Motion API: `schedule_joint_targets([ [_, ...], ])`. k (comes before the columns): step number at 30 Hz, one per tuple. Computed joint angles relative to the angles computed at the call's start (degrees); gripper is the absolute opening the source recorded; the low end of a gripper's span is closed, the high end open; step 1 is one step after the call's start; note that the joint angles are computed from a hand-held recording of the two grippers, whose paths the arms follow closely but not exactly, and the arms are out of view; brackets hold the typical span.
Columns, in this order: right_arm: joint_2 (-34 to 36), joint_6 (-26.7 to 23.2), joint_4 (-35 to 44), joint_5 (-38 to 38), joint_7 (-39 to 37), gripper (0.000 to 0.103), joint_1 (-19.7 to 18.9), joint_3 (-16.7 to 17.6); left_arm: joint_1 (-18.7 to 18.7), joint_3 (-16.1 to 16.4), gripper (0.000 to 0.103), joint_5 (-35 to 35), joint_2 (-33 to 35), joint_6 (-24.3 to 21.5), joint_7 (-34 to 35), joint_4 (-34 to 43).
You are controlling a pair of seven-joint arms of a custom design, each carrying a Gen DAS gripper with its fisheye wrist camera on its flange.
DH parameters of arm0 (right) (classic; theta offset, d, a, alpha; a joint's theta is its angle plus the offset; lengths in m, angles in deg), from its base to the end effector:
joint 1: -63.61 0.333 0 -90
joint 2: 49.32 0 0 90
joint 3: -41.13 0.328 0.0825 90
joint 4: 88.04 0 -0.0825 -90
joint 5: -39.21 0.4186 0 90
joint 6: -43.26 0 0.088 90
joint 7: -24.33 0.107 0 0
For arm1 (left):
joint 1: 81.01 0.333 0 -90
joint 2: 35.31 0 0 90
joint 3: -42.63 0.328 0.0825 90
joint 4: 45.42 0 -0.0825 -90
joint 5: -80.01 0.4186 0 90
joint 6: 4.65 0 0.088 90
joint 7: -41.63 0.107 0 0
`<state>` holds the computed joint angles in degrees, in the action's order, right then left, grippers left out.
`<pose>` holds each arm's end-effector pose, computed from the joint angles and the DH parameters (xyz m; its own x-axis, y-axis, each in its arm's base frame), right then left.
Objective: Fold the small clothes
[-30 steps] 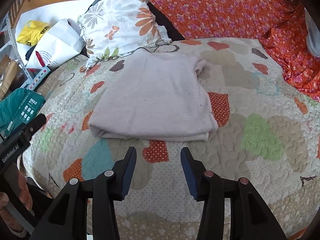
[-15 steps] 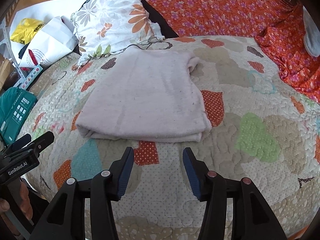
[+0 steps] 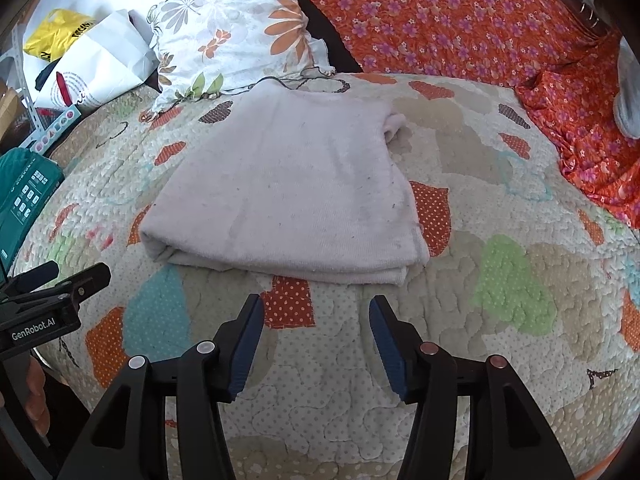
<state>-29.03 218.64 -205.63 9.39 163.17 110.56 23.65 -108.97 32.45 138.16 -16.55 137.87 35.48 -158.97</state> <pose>0.5494 0.3684 0.3244 0.2461 -0.9662 -0.0771 -0.7590 -0.1427 -0.6353 0.5139 -0.4027 0.3083 0.2502 -0.9682 0.0067 -0.7716 -0.2036 -0.6026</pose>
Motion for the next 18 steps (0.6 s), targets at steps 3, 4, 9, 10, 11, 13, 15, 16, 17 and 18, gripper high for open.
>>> schedule_joint_targets([
  [3, 0.03, -0.10, -0.02, 0.41, -0.32, 0.060, -0.33, 0.26, 0.06, -0.03, 0.103, -0.29, 0.17, 0.17, 0.23, 0.08],
  [4, 0.05, -0.15, 0.00, 0.57, -0.46, 0.060, -0.47, 0.36, 0.02, -0.02, 0.103, -0.35, 0.19, 0.11, 0.25, 0.11],
  [9, 0.13, -0.53, 0.08, 1.41, -1.13, 0.060, -1.24, 1.03, 0.07, -0.01, 0.103, -0.83, 0.42, 0.38, 0.82, 0.22],
  [10, 0.16, -0.63, 0.13, 1.50, -1.12, 0.060, -1.23, 1.03, 0.08, 0.01, 0.103, -0.94, 0.47, 0.41, 0.97, 0.26],
  [11, 0.16, -0.74, 0.15, 1.60, -1.17, 0.060, -1.30, 1.09, 0.08, 0.01, 0.103, -1.09, 0.53, 0.41, 1.14, 0.31],
  [13, 0.21, -0.86, 0.20, 1.82, -1.40, 0.060, -1.55, 1.34, 0.16, -0.02, 0.103, -1.55, 0.64, 0.52, 1.68, 0.38],
  [15, 0.23, -0.94, 0.19, 1.92, -1.52, 0.060, -1.68, 1.46, 0.23, -0.02, 0.103, -2.05, 0.71, 0.73, 2.09, 0.37],
  [16, 0.24, -0.97, 0.21, 1.96, -1.58, 0.061, -1.72, 1.53, 0.25, -0.01, 0.103, -2.25, 0.73, 0.85, 2.24, 0.35],
  [17, 0.26, -1.06, 0.24, 1.89, -1.55, 0.061, -1.63, 1.46, 0.24, 0.01, 0.103, -2.45, 0.76, 0.85, 2.36, 0.35],
  [18, 0.27, -1.13, 0.24, 1.70, -1.32, 0.061, -1.39, 1.26, 0.21, 0.04, 0.103, -2.60, 0.79, 0.81, 2.45, 0.38],
])
